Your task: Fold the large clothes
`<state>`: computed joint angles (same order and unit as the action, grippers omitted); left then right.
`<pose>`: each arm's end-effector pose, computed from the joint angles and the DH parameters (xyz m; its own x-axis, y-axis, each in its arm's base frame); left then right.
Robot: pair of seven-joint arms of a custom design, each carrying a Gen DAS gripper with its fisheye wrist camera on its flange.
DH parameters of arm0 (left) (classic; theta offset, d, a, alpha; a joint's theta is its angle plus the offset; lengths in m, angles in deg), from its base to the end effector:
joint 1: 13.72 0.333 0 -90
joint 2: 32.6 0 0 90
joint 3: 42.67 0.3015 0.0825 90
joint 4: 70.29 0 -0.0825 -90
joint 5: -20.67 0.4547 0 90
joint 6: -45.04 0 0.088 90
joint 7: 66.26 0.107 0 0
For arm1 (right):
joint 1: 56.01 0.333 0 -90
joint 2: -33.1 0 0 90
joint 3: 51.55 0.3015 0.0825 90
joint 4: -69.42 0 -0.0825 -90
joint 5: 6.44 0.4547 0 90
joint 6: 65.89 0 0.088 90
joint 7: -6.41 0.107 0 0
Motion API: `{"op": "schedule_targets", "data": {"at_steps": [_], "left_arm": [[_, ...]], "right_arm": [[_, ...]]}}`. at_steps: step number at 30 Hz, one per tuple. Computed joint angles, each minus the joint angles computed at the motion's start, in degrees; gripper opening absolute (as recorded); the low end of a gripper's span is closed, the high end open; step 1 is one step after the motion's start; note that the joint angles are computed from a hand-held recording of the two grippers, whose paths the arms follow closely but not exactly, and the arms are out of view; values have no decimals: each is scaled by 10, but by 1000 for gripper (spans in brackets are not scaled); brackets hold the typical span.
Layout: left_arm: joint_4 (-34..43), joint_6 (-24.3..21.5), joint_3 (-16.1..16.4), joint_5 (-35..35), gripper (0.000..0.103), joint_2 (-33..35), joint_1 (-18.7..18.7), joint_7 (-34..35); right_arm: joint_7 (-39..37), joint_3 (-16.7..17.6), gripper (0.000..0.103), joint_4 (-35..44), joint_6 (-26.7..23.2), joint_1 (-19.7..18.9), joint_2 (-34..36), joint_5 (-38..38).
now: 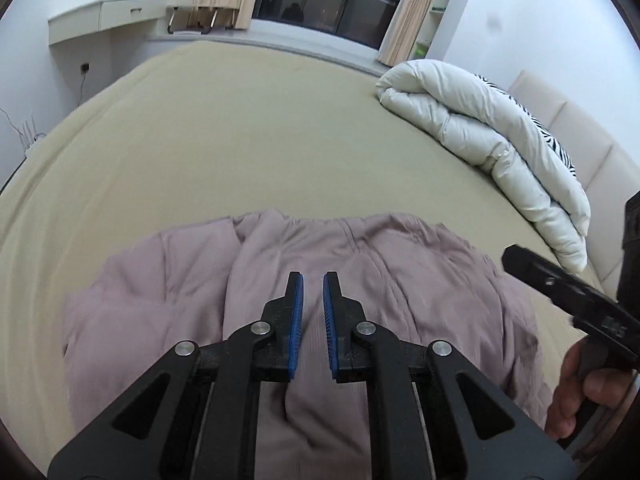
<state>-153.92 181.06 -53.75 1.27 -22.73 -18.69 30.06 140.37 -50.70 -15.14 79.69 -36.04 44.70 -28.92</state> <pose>0.7021 -0.1927 0.6540 -0.3206 -0.9014 0.2910 -0.7449 0.0501 -0.6652 0.6912 0.2666 0.6413 -0.0764 -0.9741 -0.2130 -0.6078 0.2148 -0.7645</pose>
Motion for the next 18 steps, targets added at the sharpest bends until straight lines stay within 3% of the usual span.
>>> {"op": "schedule_targets", "data": {"at_steps": [1,3,5,7,10,15,18], "left_arm": [[-25,-4,0,-4,10,-16,2,4],[-34,-27,1,0,10,-14,0,-4],[-54,-6,1,5,10,-14,-4,-3],[-77,-1,3,5,10,-31,-4,-3],[-95,14,4,-15,10,-57,-2,2],[-208,62,17,-78,10,-176,-15,55],[-221,50,17,-47,10,-179,-31,54]], "right_arm": [[-22,6,81,-3,-3,6,-1,-4],[-64,13,73,40,-78,21,34,-19],[-98,15,72,69,-138,26,75,1],[-88,-4,72,45,-120,46,73,-51],[-78,-1,64,50,-135,44,56,-25],[23,1,63,-56,-75,56,-48,-136],[-2,23,64,-70,-106,40,-43,-91]]}}
